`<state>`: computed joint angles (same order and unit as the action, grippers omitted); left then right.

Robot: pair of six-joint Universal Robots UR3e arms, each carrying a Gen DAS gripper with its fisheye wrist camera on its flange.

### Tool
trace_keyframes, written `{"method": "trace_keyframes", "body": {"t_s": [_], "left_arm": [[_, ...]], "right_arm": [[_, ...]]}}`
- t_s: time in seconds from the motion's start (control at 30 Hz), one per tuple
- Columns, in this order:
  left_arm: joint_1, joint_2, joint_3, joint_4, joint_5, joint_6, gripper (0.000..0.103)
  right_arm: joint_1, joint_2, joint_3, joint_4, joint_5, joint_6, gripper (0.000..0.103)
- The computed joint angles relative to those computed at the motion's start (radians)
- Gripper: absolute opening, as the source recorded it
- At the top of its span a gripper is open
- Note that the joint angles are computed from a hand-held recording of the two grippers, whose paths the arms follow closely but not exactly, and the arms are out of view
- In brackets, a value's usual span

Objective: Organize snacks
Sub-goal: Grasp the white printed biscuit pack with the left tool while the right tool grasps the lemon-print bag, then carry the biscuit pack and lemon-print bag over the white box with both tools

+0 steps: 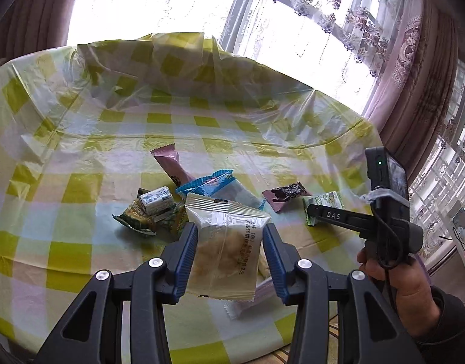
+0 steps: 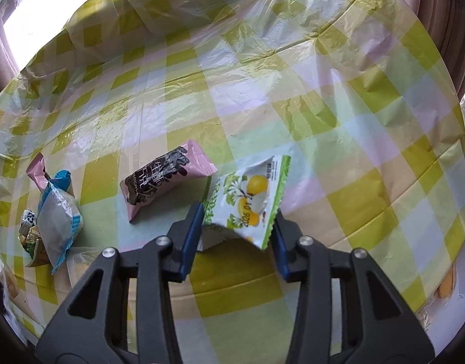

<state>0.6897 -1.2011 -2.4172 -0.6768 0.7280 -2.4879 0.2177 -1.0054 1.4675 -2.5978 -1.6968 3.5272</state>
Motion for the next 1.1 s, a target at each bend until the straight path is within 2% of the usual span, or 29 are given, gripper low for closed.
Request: {"method": "trace_keyframes", "body": {"t_s": [0.23,0.6,0.87,1.1], "left_arm": [[0.021,0.09,-0.008,-0.128,-0.033,0.021,0.045],[-0.012,0.223,-0.013,-0.287,-0.046,0.043,0.045],[-0.1,0.26,-0.014,-0.295,-0.017,-0.001,0.045],[-0.217,0.251,-0.012,-0.228,0.028,-0.079,0.045]], "right_arm": [[-0.016,-0.042,0.064,-0.026,0.037,-0.01,0.044],[-0.059,-0.223,0.278,-0.078,0.096,-0.026,0.043],[-0.121,-0.393,0.466,-0.11,0.154,-0.056,0.043],[-0.194,-0.559,0.609,-0.095,0.181,-0.113,0.043]]}}
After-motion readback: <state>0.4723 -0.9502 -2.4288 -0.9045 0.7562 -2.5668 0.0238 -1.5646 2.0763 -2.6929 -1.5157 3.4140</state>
